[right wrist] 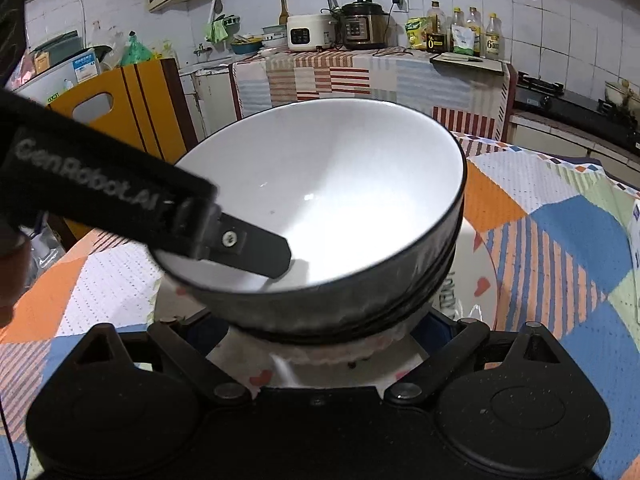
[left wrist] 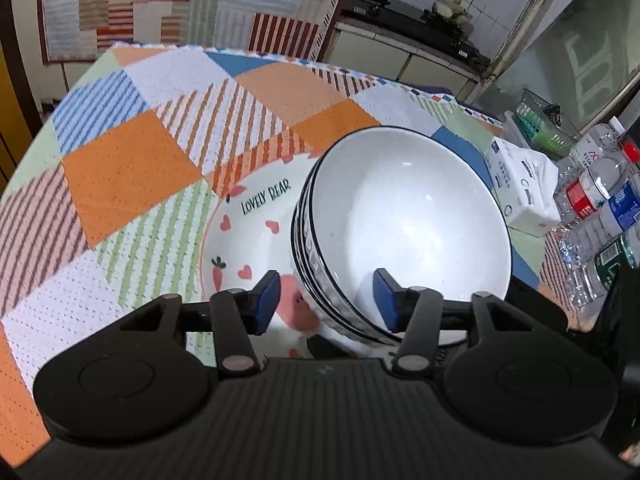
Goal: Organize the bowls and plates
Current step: 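Carry the bowl stack onto the bunny plate stack, lower, open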
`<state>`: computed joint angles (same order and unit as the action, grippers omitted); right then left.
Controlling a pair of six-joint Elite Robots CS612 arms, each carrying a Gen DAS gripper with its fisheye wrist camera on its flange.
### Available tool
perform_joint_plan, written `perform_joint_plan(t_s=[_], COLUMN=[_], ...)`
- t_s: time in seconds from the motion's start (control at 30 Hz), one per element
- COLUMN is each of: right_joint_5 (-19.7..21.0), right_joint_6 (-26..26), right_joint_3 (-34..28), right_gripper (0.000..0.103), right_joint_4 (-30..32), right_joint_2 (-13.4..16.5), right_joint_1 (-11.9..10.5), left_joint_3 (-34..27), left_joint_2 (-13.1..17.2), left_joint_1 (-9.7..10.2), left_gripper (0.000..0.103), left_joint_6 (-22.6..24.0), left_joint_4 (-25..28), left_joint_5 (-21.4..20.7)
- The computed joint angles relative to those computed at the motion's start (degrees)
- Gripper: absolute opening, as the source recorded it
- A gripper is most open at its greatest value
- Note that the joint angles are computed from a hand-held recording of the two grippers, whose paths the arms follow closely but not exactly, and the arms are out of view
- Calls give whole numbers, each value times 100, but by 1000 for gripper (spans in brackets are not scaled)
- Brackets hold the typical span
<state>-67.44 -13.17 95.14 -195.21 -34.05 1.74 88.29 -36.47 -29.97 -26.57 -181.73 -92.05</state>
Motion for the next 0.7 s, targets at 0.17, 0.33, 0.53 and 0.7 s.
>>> perform_joint_plan(t_s=[0.17,0.33,0.53,0.7], right_joint_5=[-137,-240,-519,-846], right_joint_6=[-146,0,-236,-159], right_joint_3=[165,394,650,873], right_gripper=[97,97,97,98], right_joint_4=[-26,-126,-72,-12], right_joint_2=[-90,-235,-497,-744], right_joint_1=[45,43,48,93], left_joint_3=[65,260,734,1120], left_joint_2=[-70,-293,-700,-1012], left_joint_1=[-48,-7,-100,-216], left_gripper=[53,55,58,61], left_joint_6=[93,0,393,735], left_joint_4=[29,90,-165,-278], left_joint_5=[239,20,333,658])
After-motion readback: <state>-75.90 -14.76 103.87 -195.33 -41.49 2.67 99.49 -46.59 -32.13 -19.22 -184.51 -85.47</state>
